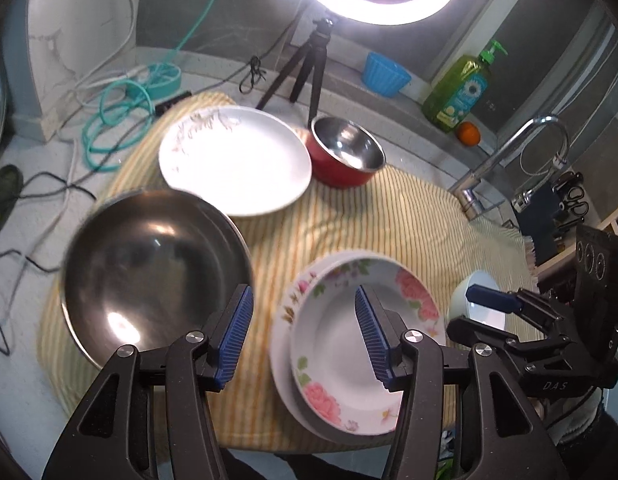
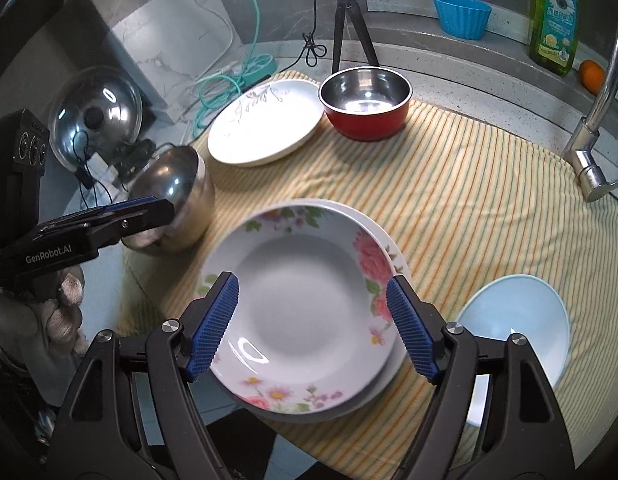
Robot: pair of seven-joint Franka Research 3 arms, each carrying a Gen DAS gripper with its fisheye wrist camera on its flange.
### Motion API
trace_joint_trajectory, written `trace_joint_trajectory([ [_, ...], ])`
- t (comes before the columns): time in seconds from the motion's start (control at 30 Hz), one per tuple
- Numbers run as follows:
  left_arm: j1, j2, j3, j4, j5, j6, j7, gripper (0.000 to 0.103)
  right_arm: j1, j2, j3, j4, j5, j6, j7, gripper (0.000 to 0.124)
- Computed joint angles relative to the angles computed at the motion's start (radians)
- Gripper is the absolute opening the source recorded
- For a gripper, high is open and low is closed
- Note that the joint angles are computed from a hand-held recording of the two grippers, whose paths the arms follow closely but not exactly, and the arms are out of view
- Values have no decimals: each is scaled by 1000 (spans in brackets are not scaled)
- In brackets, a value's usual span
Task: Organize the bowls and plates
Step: 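Move the right gripper to the white leaf-pattern plate and grasp its rim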
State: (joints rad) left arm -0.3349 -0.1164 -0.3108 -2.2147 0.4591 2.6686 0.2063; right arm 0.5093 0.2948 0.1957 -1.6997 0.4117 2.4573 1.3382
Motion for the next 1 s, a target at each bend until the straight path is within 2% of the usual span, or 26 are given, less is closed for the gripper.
trace_joint_trajectory([
  [0.33, 44, -62, 120, -46, -245, 43, 438, 52, 39, 133, 3, 190, 7, 7, 185, 79],
  [0.53, 70, -16, 193, -35, -513, 60, 777, 52, 70, 254, -4, 336, -19, -5, 318, 79],
  [0.7, 121, 49, 190, 15, -643, 35, 951, 52, 94, 381, -20, 511, -55, -54, 415, 79],
  [0.83, 162, 108, 170, 58, -693, 21, 1021, 52, 104, 496, -27, 683, -78, -132, 476, 64],
  [0.97, 198, 161, 152, 94, -758, 5, 1084, 52, 114, 583, -29, 808, -90, -188, 510, 58],
  [1.0, 205, 171, 147, 101, -758, 1, 1087, 51, 114, 615, -27, 856, -89, -215, 521, 52],
])
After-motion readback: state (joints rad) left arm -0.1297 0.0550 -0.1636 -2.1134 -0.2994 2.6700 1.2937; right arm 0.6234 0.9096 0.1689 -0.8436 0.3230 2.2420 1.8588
